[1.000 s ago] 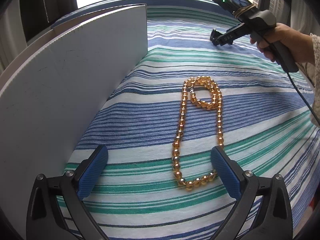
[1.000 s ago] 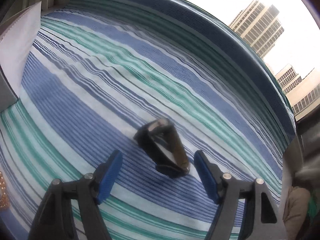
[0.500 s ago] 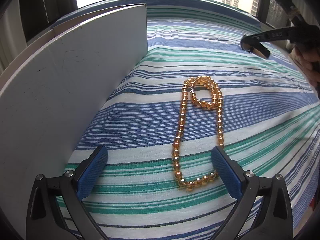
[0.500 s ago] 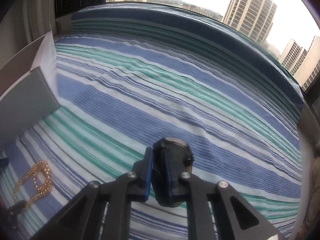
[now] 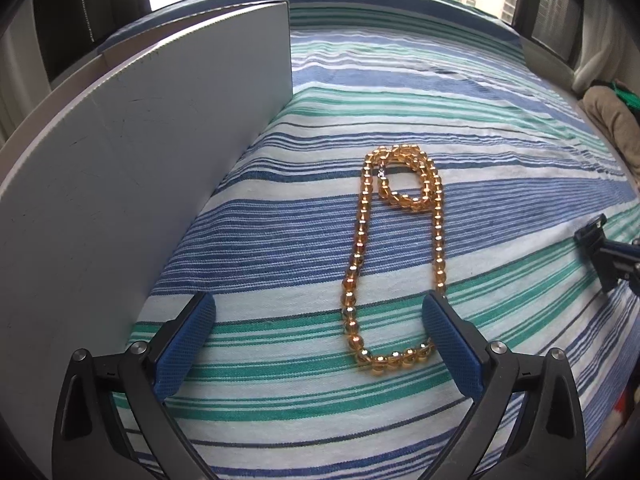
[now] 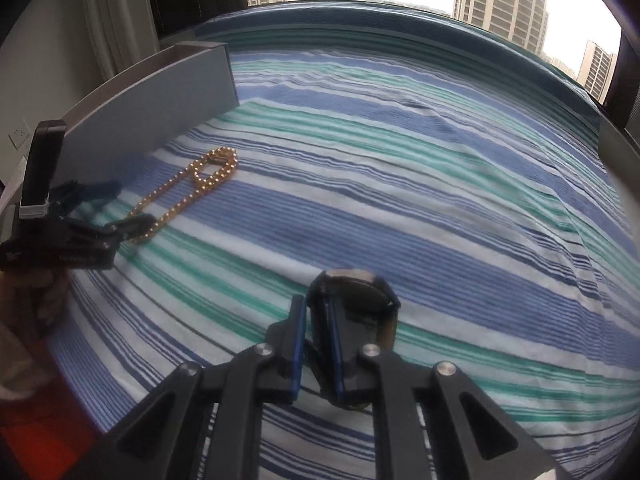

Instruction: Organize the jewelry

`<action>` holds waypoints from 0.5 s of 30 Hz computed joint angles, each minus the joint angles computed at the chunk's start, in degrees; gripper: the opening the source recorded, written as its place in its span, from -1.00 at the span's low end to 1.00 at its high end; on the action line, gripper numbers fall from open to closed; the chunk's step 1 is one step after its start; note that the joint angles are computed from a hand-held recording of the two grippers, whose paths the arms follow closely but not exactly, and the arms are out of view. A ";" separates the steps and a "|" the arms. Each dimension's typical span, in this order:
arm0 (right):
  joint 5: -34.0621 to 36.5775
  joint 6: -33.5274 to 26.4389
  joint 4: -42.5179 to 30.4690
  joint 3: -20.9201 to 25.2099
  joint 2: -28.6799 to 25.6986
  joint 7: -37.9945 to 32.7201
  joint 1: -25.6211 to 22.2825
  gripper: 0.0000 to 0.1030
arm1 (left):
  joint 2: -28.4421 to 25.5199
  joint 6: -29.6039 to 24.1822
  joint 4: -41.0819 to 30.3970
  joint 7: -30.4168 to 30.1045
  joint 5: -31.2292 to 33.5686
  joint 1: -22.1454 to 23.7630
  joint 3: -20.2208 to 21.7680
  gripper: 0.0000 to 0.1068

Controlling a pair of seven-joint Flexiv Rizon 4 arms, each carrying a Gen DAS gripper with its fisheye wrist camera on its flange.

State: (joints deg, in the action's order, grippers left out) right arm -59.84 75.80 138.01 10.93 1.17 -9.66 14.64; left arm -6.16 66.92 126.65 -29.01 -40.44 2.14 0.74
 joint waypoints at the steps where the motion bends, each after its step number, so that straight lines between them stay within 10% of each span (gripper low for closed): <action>1: -3.53 0.25 0.30 -0.20 0.14 3.63 -0.35 -0.78 | 0.28 -3.28 -1.37 -1.82 3.34 0.25 0.67 0.88; 15: -17.01 0.14 0.60 -0.72 1.24 17.69 -0.65 -0.75 | -8.79 -6.05 -14.56 -10.91 15.47 -2.24 -2.56 0.69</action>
State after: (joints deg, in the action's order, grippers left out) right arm -76.85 75.94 138.61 10.21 2.40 8.03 13.99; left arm -14.96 60.86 112.08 -39.91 -24.97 -0.10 -1.83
